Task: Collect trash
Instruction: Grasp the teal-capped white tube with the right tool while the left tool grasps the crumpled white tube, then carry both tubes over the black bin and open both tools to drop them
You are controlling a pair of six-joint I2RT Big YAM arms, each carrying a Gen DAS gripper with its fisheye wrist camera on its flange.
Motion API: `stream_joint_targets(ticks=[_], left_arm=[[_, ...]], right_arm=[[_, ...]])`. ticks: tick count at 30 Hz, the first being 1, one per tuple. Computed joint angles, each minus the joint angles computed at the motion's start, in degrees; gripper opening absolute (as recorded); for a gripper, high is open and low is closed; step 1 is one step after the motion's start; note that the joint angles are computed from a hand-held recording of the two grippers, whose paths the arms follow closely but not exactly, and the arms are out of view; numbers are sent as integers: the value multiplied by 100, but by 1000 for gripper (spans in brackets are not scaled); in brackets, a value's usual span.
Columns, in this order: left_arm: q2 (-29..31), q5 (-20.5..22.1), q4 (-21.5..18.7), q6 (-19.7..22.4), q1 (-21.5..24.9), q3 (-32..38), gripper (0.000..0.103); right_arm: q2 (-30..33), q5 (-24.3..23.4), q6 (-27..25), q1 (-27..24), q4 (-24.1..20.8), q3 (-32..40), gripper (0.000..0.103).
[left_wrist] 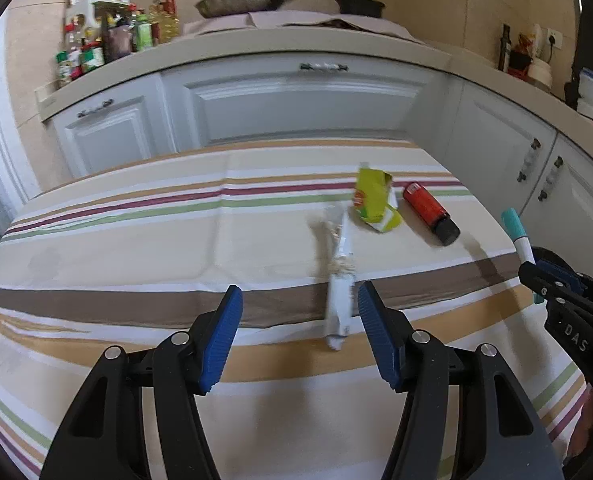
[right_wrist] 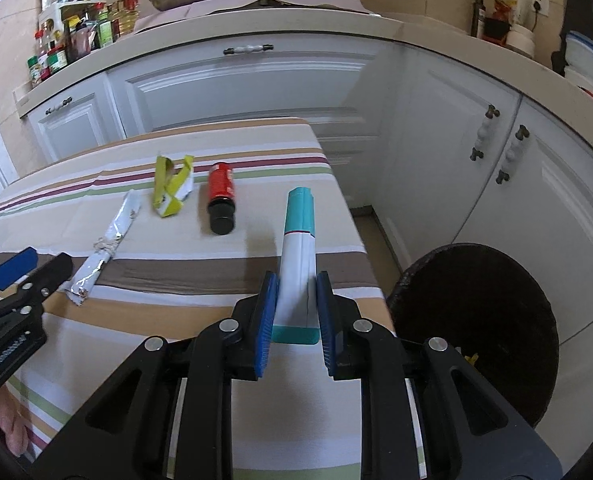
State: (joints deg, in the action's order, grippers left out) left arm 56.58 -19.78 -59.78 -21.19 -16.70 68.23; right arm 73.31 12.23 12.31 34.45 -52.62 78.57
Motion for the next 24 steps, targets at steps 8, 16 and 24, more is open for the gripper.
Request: stream_joint_targets(ticks=[8, 16, 24], left_arm=[[383, 407, -177, 85, 67, 183, 41], [468, 670, -243, 180, 121, 207, 16], [283, 661, -236, 19, 94, 109, 15]], right_arm=[[-27, -193, -6, -155, 49, -70, 20], [-65, -246, -6, -190, 91, -105, 20], [-227, -226, -48, -117, 244, -224, 20]])
